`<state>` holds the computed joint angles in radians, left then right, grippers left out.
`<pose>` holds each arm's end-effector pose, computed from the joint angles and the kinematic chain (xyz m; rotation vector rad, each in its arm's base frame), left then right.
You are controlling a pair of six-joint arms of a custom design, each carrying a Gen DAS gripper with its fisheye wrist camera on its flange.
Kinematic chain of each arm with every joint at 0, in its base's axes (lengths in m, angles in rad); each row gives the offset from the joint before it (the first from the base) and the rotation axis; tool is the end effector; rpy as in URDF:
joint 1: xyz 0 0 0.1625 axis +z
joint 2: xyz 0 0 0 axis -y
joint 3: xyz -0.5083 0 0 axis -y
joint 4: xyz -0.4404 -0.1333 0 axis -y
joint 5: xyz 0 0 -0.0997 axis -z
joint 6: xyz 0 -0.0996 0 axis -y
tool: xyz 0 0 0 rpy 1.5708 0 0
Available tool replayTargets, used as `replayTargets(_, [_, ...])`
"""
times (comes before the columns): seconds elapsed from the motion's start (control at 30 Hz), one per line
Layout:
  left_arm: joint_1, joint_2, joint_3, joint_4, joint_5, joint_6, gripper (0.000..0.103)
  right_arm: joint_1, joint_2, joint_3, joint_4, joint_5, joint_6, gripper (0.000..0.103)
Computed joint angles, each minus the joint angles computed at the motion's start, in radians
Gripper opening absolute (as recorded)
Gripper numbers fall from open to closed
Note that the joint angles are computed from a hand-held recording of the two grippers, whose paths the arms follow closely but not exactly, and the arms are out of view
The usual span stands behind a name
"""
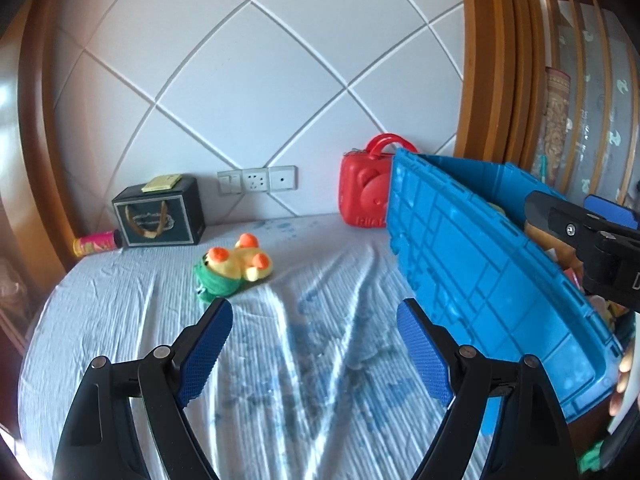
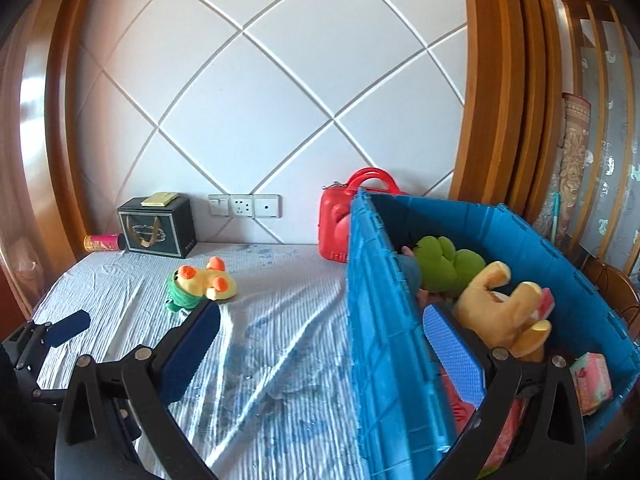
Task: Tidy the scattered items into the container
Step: 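Release both items into the box and withdraw both tools over the bed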
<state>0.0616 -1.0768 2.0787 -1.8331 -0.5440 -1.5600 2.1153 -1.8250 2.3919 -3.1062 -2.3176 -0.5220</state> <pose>-0.5027 -0.2499 0.1337 0.4099 2.1342 -1.1665 0.2428 -0.2743 0.4587 0.7173 -2.0942 1.1499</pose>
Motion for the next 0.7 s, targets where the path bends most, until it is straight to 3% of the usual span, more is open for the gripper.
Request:
replayTargets(0.17, [0.056, -0.057, 0.049, 0.050, -0.025, -0.070, 0.085, -0.023, 0.124, 0.002, -0.011, 0.049, 0.012, 0.103])
replayTargets(0.47, [0.186, -0.097, 0.029, 0.215, 0.011, -0.167, 0.085, -0.118, 0.351, -0.087, -0.005, 0.226, 0.024, 0.103])
replayTargets(0.7, [0.312, -0.143, 0.050, 0.205, 0.020, -0.158, 0.085, -0.152, 0.522, -0.171, 0.016, 0.260, 0.023, 0.103])
